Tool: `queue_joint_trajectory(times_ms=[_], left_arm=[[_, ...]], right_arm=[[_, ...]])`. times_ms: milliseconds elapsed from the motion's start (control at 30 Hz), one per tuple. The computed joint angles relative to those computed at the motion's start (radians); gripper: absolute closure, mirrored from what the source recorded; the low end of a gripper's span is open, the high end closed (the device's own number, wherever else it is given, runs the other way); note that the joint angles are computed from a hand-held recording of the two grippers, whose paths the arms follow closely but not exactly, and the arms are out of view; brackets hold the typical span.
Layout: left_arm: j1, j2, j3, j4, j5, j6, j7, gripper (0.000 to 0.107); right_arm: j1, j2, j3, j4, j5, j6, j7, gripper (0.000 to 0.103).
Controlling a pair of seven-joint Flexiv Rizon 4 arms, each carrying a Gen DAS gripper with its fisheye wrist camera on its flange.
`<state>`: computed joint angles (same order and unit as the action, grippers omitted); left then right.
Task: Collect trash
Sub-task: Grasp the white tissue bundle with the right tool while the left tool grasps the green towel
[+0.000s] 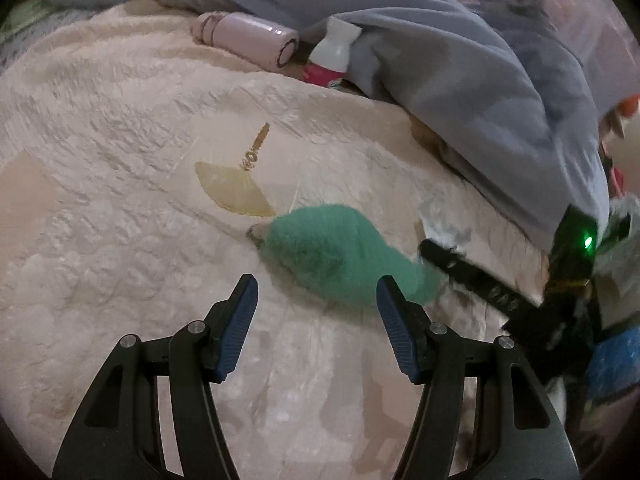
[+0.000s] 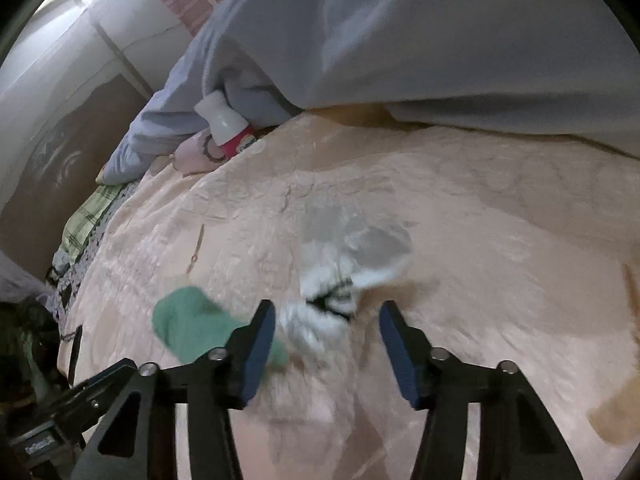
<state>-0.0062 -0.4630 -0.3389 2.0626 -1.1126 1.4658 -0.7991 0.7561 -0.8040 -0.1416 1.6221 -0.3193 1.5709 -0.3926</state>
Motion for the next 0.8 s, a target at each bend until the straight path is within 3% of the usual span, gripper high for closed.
queue_joint_trajectory(times_ms=[67,133,367,433,500,567,633,800], left_arm=[[-0.008,-0.027,0.009,-0.029,0.016,-0.012,-0.031,0.046],[-0.016,-0.058,0.016,-0.057,0.044,-0.013,-0.069,0.046],[-0.003,-0.166,-0.019,-0.161,0.118,-0.01,-0.204,0.041],[-0.023,-0.191,-0.001,-0.191,0.172,0.005,-0.252,0.041],[-0.081,-0.218,0.073,-0.234,0.256,-0.005,-0.331,0.04],[-0.099,-0.225,0.101,-0.246,0.308,-0.003,-0.368,0.04],[-0.051,-0.212,0.047,-0.22,0.31,0.005,-0.355,0.052],[0.099,-0.131,-0.121,-0.083,0.334,0.064,-0.259,0.059]], right_arm=[[-0.056,-0.04,0.072,-0.062,-0.008,-0.025,-0.039,0.069],[-0.047,-0.05,0.057,-0.074,-0.017,-0.033,-0.048,0.075],[0.049,0.031,-0.077,0.094,0.029,0.097,-0.041,0.076],[0.079,0.054,-0.109,0.141,0.053,0.122,-0.053,0.076],[0.117,0.074,-0.146,0.185,0.088,0.15,-0.062,0.076],[0.152,0.093,-0.179,0.222,0.122,0.164,-0.078,0.076],[0.197,0.117,-0.218,0.261,0.147,0.166,-0.099,0.076],[0.321,0.159,-0.322,0.339,0.208,0.185,-0.146,0.076]])
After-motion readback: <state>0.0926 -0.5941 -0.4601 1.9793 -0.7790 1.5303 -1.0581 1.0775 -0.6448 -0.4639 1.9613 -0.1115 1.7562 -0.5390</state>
